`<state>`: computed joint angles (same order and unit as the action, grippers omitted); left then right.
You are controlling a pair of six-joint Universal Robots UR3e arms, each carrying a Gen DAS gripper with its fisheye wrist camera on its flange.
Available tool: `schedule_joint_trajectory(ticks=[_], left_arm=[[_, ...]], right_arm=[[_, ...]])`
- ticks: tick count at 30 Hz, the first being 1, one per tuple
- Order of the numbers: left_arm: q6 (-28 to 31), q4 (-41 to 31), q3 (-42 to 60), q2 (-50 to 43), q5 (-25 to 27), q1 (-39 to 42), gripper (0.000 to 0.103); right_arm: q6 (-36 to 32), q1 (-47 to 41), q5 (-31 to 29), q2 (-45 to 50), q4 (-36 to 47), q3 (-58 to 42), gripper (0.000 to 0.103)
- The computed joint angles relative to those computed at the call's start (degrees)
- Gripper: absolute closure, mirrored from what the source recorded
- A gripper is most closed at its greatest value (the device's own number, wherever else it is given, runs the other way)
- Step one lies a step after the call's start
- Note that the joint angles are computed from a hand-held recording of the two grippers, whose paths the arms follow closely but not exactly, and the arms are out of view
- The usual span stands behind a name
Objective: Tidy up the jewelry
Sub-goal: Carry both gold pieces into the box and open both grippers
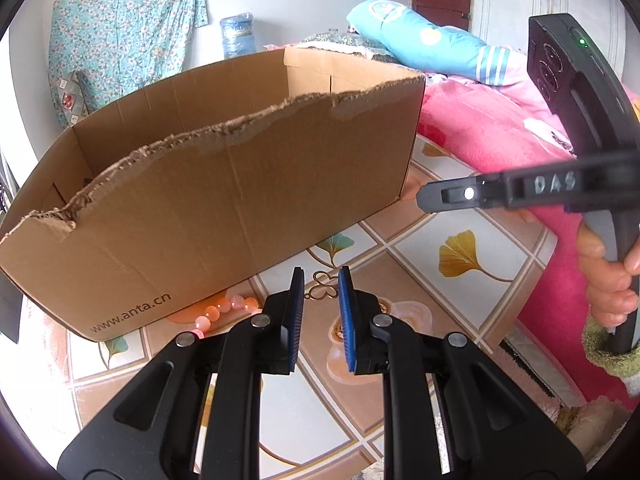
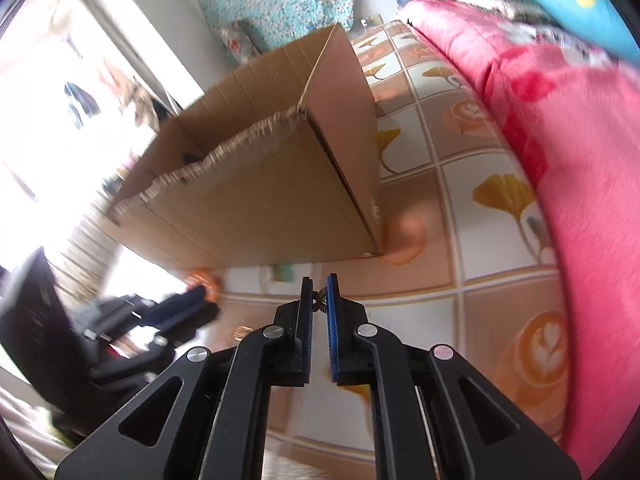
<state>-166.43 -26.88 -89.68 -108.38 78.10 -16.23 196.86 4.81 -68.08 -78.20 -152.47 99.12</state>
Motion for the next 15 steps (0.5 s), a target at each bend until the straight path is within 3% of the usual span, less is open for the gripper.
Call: schedule_joint_trajectory(ticks=[4,12,15], left_arm=[[-0.18,0.65,-2.21,2.71,-2.08,1.31,0.087],[-0.46,0.72,-3.33,9.2,-11.41,6.79,0.087],[-0.88,0.15,-0.94,9.88,-14.72,9.07,0.087]], right_arm=[[3.01,-2.55,6.37,-1.5,-3.79,2.55,0.096],[2.87,-0.5,6.29,-1.39,-4.12,-4.55,0.096],[1.36,1.2,4.84,1.4,-3.17,-11.62,0.096]])
